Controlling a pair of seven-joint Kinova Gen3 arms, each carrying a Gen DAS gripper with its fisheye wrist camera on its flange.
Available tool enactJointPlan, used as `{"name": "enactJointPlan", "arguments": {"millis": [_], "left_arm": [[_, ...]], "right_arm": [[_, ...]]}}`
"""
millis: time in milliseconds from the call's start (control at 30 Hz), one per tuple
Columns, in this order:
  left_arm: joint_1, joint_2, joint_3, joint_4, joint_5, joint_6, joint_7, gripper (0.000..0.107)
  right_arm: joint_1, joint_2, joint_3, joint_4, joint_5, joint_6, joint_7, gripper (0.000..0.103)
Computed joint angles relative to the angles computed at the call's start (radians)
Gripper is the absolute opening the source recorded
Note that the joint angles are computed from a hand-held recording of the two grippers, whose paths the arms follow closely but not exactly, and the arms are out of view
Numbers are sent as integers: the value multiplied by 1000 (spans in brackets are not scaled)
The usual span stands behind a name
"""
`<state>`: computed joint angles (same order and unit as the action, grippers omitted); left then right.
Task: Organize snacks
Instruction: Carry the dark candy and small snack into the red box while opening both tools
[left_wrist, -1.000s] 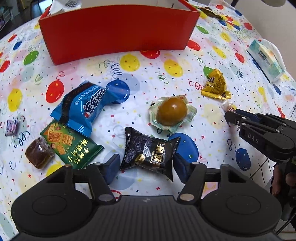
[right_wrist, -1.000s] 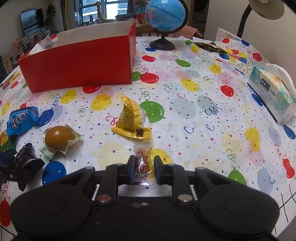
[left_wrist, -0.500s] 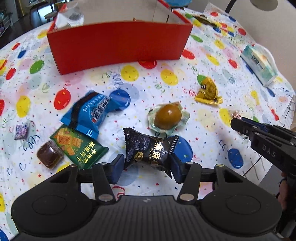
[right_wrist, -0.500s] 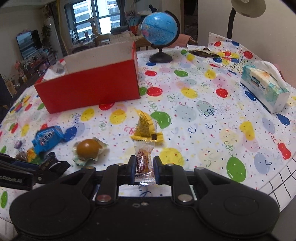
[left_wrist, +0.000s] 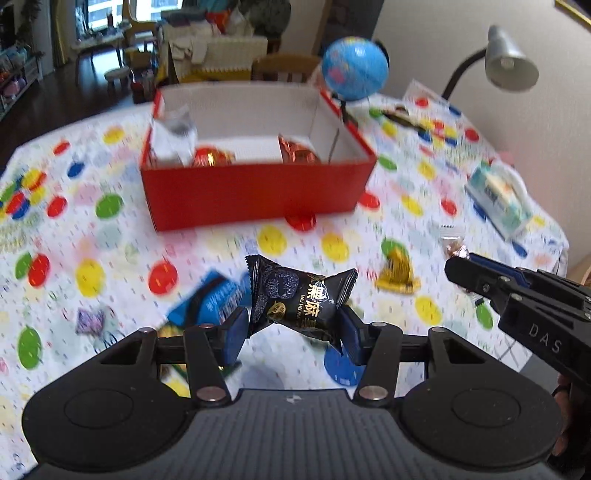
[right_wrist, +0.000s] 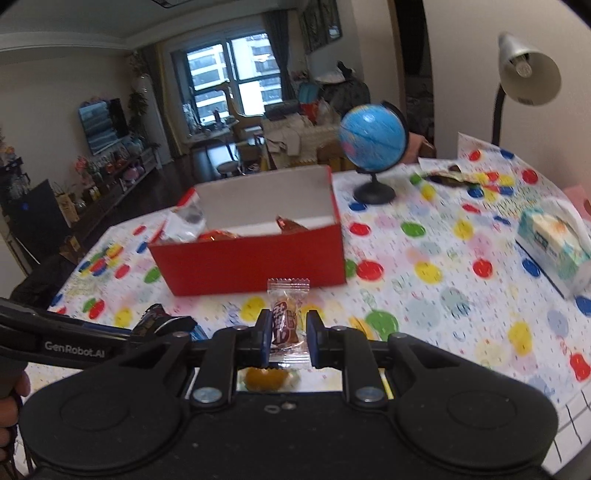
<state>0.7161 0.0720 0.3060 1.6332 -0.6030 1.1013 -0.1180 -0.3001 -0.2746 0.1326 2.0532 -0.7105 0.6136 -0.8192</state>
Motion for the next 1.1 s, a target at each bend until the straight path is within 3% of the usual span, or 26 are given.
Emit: {"name": "enactJointPlan", "arguments": {"millis": [167,433,800,1100], "left_arm": [[-7,-10,-4,-39,-56,44,-4,52],[-47,16,-37,-122,-128,85,-63,52],[-132,109,-139,-249,-104,73,-198,52],[-180,221,-216,-349,-33,40,-327,52]], "right_arm": [[-29,35,4,-65,-41,18,50,18],[15,167,-70,-226,-65,29,80,18],[99,366,-220,-439,45,20,2,18],[101,504,-274,-569,220,33,-126,18]]}}
